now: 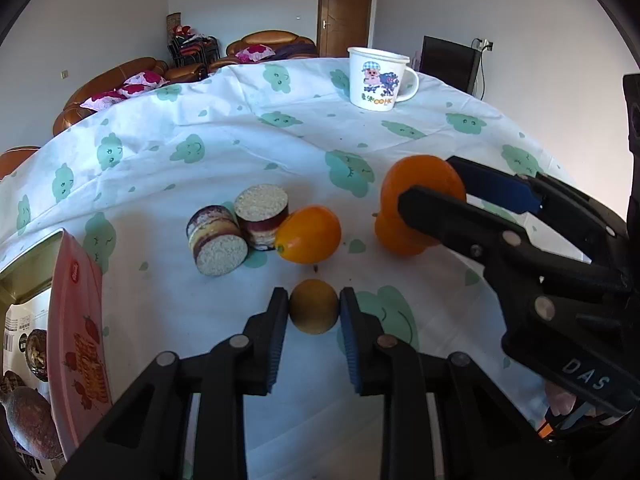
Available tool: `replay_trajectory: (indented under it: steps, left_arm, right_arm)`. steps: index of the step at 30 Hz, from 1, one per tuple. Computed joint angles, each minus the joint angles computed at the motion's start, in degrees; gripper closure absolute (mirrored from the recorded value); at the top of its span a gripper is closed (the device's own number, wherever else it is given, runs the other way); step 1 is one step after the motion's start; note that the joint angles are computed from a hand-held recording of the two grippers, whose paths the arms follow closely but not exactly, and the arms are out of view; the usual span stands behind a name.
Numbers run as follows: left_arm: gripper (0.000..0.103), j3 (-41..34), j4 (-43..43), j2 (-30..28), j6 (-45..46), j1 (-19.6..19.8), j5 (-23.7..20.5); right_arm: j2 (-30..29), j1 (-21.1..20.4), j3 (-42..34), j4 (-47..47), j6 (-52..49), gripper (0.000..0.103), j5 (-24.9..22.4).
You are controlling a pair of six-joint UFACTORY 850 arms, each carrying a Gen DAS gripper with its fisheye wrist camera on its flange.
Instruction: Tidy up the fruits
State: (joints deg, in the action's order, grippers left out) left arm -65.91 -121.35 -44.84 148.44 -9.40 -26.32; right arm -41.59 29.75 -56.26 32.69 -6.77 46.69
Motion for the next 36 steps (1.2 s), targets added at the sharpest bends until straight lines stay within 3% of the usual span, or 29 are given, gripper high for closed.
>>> replay_trajectory:
  steps: [6,11,36]
  left_arm:
    - [0.075,4.40,-11.34,2.41,10.57,1.33,-7.27]
    - [0.075,6.28,-13.57,3.35,12.23,2.69,-12.55]
    - [0.075,13.03,-25.78,5.80,22.43,4.29,-26.69]
  right_arm:
    - [0.19,0.23,0.92,-0.91,0.88,0.057,2.18]
    - [0.41,0.47,1.64,-1.84,1.53,0.057,4.13]
    - [0.74,1.83,4.45,-3.61,1.82,0.057,13.14]
